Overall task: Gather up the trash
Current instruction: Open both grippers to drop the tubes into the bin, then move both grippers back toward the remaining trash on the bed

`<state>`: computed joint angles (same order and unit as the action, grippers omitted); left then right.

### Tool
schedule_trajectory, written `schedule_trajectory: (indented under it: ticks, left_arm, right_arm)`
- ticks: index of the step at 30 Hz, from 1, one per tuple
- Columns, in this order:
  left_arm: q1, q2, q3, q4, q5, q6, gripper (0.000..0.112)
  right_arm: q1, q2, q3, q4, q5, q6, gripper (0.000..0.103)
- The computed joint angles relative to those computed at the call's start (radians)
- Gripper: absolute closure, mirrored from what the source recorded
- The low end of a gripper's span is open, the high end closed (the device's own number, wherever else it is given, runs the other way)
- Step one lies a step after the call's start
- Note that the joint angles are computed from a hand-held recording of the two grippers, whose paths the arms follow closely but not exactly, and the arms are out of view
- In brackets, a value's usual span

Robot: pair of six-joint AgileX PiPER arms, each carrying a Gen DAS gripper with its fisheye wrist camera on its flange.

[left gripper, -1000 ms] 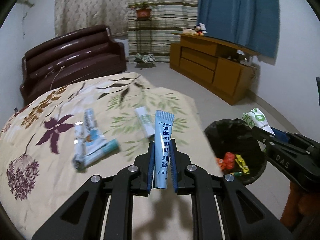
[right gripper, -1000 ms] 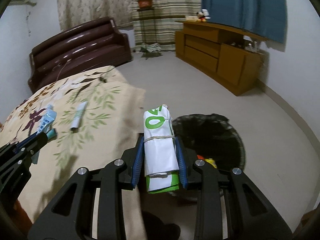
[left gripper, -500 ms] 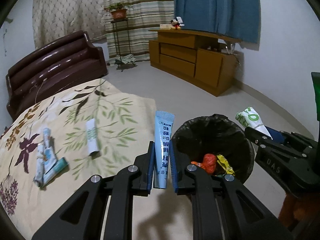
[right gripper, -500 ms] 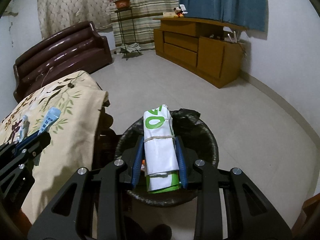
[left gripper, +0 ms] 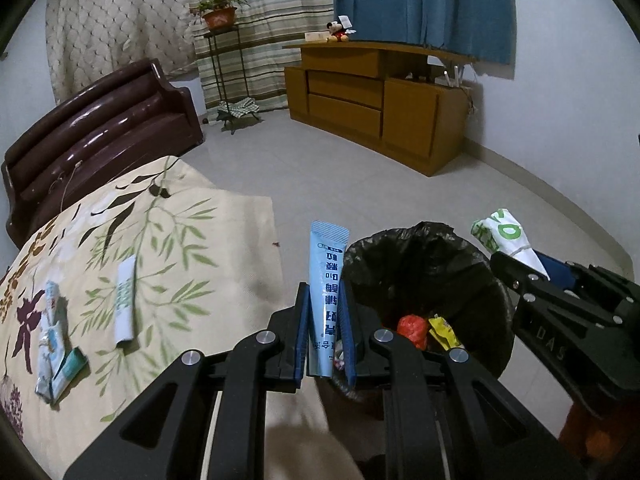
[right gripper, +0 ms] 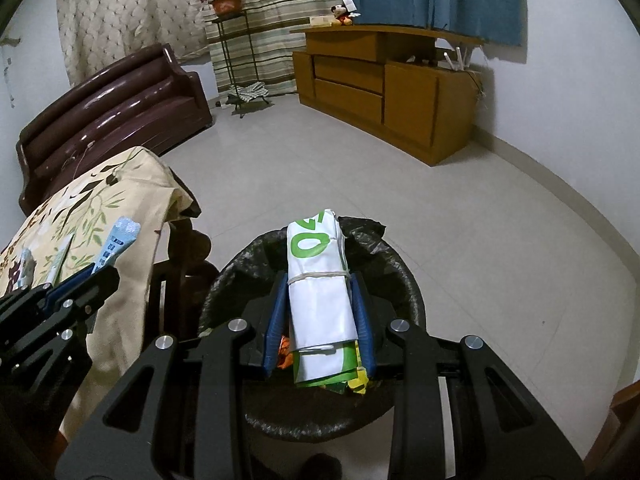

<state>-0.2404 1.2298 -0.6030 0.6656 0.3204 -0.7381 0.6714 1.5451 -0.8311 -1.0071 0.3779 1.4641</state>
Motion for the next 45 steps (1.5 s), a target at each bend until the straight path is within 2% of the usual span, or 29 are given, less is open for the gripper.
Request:
schedule_trajectory:
  ticks: [6,8,10,13,20,32,34,39,42,45]
  left_arm:
    - [-0.008,0.067,-0.041,0.043,-0.011,-0.062,0.096]
    - [0.01,0.087,-0.055,-0.049,-0.015,0.028,0.094]
    - [0.021,0.099,-0.066,-0.105,-0.011,0.076,0.085]
    - [0.026,0.089,-0.061,-0.09,-0.015,0.053,0.072]
    - [0.016,0.057,-0.04,-0.006,0.0,-0.033,0.061]
    - [0.018,-0.007,-0.018,0.019,0.023,-0.041,0.059]
    - [0.024,-0.02,-0.015,0.005,0.026,-0.027,0.057]
    - [0.049,-0.066,0.003,-0.005,0.032,0.002,0.054]
    - [0.08,-0.096,0.013,-0.049,0.035,0.059,0.052]
    - [0.145,-0.133,0.023,-0.158,0.032,0.191,0.051]
  right_arm:
    - [-0.05,0.039,-0.012,0.003,-0.046,-0.012,0.072]
    - [-0.065,0.055,-0.017,0.021,-0.065,-0.035,0.068]
    - [-0.068,0.063,-0.018,-0.001,-0.065,-0.011,0.056]
    - [-0.072,0.07,-0.016,-0.026,-0.069,0.017,0.056]
    - [-0.062,0.07,-0.002,-0.046,-0.062,0.056,0.055]
    - [-0.035,0.051,0.013,-0.087,-0.038,0.106,0.054]
    - [-0.023,0.045,0.013,-0.091,-0.026,0.118,0.047]
    - [0.002,0.03,0.014,-0.094,-0.003,0.136,0.043]
    - [0.022,0.018,0.007,-0.078,0.015,0.126,0.041]
    - [0.05,0.013,-0.006,-0.06,0.031,0.11,0.04]
